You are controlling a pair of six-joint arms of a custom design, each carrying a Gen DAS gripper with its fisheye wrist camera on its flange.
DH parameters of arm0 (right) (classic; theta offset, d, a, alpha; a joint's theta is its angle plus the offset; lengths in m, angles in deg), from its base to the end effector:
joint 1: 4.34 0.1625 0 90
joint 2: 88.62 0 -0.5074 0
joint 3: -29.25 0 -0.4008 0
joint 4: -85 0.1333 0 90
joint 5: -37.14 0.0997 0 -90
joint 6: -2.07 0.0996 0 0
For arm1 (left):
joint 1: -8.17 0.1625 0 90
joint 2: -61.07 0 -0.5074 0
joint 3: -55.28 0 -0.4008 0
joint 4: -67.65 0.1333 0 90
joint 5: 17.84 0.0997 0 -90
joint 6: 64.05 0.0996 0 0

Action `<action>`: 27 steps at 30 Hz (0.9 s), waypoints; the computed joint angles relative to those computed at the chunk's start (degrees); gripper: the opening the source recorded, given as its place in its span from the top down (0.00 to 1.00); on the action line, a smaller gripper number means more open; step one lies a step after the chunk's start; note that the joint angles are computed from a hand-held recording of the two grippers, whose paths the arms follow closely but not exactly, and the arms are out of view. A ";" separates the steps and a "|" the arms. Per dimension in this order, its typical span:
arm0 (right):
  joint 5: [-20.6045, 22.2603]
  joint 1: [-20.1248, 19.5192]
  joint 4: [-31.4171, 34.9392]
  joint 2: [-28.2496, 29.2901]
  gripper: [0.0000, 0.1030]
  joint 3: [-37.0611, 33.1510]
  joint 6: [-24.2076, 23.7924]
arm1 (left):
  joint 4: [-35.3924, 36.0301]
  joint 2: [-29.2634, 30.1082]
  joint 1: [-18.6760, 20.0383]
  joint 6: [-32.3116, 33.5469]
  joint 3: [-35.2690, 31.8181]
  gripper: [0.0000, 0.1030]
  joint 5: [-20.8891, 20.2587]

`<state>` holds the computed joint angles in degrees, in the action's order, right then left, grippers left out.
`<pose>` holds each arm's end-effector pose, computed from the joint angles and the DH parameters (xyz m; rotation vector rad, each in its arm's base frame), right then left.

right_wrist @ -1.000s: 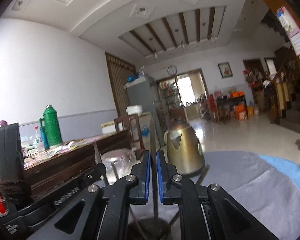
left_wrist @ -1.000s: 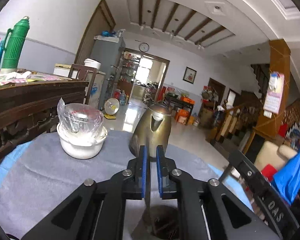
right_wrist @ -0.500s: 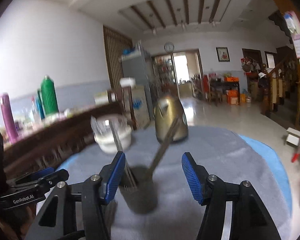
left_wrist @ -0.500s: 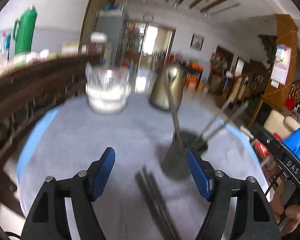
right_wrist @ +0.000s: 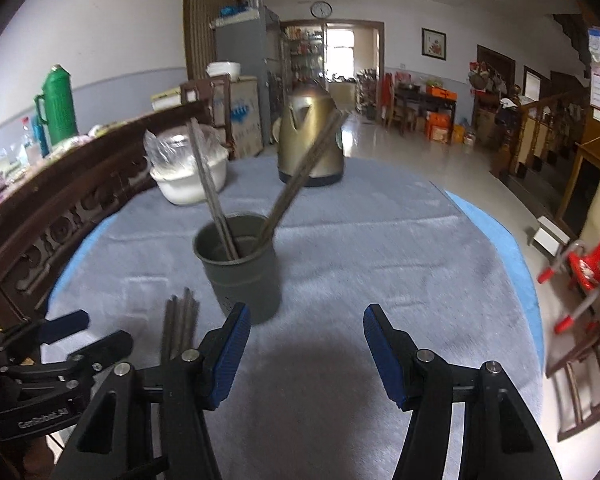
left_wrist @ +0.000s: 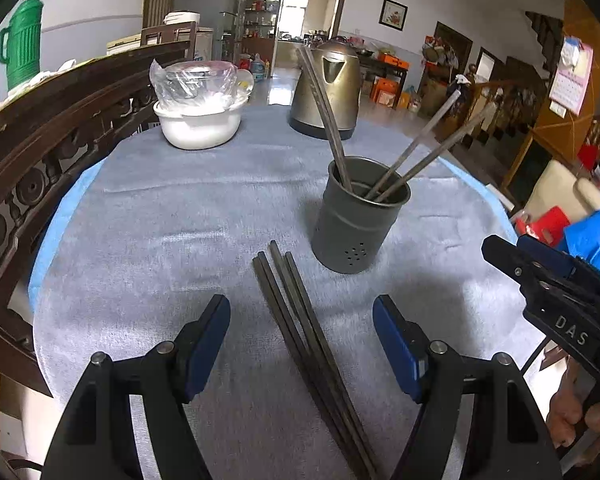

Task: Organize utensils
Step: 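Withdraw both open grippers from the gray cup, then grasp a dark chopstick from the pile with the right gripper while the left gripper approaches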

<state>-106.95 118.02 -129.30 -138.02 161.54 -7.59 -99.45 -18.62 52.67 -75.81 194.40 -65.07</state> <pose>0.3084 -0.3885 0.1722 0.3841 -2.1586 1.0141 -0.1529 -0.4320 0.2772 0.5818 2.4445 -0.8128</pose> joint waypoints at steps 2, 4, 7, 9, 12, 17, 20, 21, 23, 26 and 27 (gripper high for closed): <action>-1.28 0.01 1.32 0.27 0.38 -0.59 0.16 | 0.36 0.35 -0.24 0.04 -0.12 0.28 0.49; -2.07 -0.24 2.38 0.23 0.38 -0.45 0.88 | 0.97 0.62 -0.16 0.10 -0.40 0.28 0.45; -2.41 -0.51 3.43 -0.05 0.38 -0.29 1.59 | 1.24 1.02 -0.02 0.24 -0.51 0.28 0.42; -2.99 -0.60 3.58 0.09 0.38 -0.32 1.53 | 1.39 1.25 0.09 0.37 -0.58 0.28 0.49; -3.16 -0.84 4.37 0.02 0.38 -0.48 2.00 | 1.36 1.58 0.26 0.41 -0.73 0.28 0.43; -3.81 -1.11 4.87 0.41 0.38 -0.60 2.17 | 1.38 2.13 0.48 0.53 -0.82 0.28 0.49; -3.65 -1.41 5.63 0.49 0.38 -0.56 2.99 | 1.67 2.42 0.73 0.55 -0.91 0.28 0.35; -3.68 -1.44 5.78 0.60 0.38 -0.59 3.10 | 1.65 2.46 0.78 0.64 -0.90 0.28 0.30; -3.85 -1.46 6.09 0.83 0.38 -0.74 3.10 | 1.67 2.54 0.91 0.74 -0.92 0.28 0.28; -3.99 -1.44 6.52 1.07 0.38 -0.95 3.31 | 1.65 2.65 1.22 0.78 -1.03 0.28 0.26; -4.03 -1.47 6.72 1.15 0.38 -1.02 3.39 | 1.72 2.65 1.37 0.75 -1.09 0.28 0.27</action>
<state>-110.98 116.55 -122.58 -136.87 160.53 -4.20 -97.74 -15.97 54.04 -75.06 193.31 -64.80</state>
